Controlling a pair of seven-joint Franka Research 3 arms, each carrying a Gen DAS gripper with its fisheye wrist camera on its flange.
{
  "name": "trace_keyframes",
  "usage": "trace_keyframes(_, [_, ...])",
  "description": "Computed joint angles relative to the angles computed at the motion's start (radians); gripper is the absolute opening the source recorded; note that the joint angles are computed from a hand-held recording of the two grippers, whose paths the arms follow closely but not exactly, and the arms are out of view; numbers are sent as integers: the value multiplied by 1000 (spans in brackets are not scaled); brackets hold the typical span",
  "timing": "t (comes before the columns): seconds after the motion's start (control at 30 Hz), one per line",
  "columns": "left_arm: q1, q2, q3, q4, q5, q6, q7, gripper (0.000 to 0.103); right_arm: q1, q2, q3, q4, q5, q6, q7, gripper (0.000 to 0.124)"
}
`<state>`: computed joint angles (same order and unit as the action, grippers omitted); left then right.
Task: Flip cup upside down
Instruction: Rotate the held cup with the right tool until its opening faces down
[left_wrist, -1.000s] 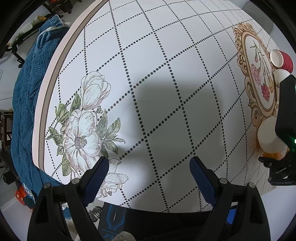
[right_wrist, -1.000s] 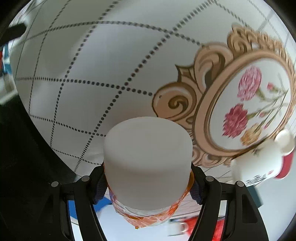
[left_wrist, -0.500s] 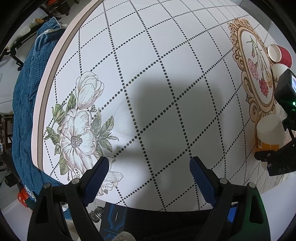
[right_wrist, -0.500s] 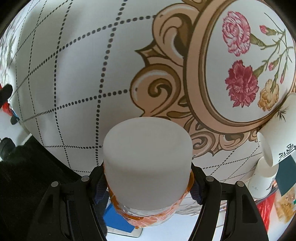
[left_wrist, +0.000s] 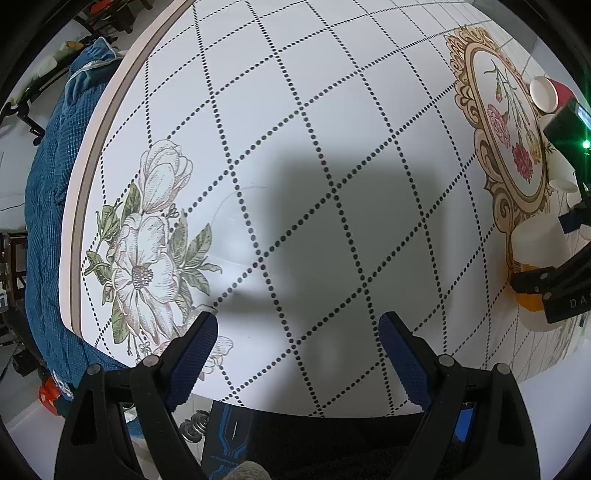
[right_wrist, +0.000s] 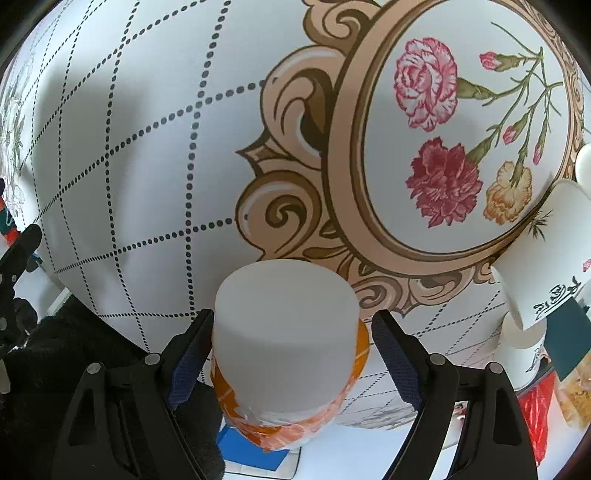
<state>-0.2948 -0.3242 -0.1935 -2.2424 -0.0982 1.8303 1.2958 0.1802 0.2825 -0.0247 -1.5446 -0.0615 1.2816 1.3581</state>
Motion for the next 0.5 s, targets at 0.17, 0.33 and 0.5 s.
trace_keyframes(0.17, [-7, 4, -7, 1, -1, 4, -4, 89, 13, -25, 7, 5, -6, 4, 10, 78])
trace_keyframes(0.33, [-13, 29, -16, 32, 0, -5, -21, 89, 1, -78, 3, -51, 10, 66, 25, 72])
trace_keyframes(0.5, [-12, 55, -17, 59, 7, -5, -21, 89, -34, -134, -8, -87, 51, 142, 49, 72])
